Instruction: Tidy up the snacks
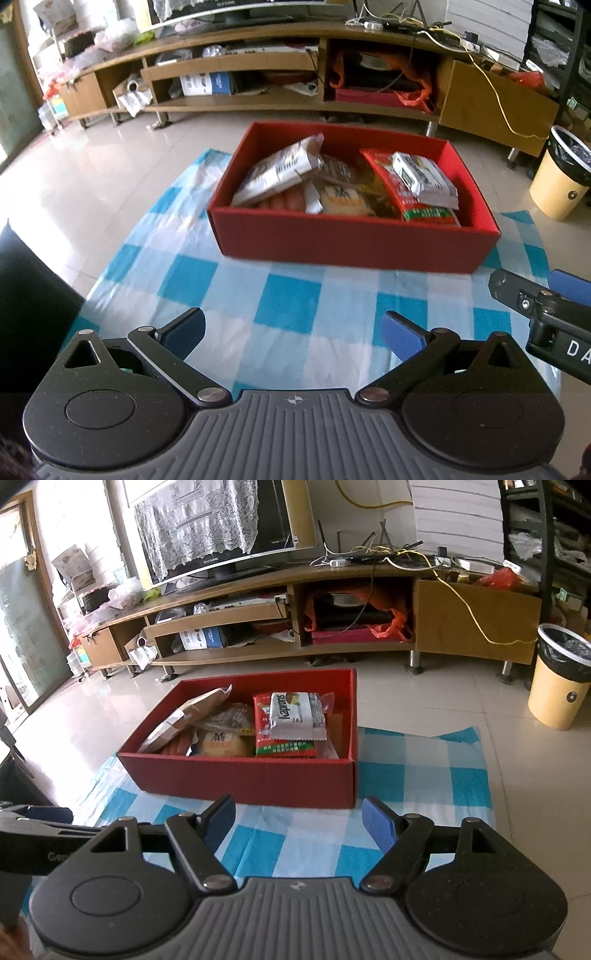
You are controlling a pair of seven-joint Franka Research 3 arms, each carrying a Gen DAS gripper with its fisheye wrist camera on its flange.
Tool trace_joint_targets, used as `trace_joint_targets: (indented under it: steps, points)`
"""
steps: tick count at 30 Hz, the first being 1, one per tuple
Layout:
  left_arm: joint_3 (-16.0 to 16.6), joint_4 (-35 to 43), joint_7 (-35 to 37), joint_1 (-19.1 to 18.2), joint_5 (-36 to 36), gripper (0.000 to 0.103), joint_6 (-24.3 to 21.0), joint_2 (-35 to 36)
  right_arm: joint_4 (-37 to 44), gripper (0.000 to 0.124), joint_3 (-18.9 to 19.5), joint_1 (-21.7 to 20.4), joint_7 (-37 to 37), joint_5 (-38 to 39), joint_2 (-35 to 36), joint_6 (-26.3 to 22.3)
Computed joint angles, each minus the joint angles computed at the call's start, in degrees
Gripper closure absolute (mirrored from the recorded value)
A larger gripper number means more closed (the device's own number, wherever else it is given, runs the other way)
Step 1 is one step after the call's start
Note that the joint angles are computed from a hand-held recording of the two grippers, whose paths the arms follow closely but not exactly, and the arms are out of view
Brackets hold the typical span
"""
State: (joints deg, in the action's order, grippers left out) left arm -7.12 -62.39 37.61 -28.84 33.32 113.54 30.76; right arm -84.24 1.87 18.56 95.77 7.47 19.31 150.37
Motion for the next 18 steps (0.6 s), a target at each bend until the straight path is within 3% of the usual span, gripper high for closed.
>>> trace_joint_targets:
  steps: [18]
  points:
    - [-3.2,-13.9,-3.4,1.6,-0.6,0.001,3.5,-8.7,-12.9,0.049,1.0,0.2,1.8,-1.1,-9.0,1.5]
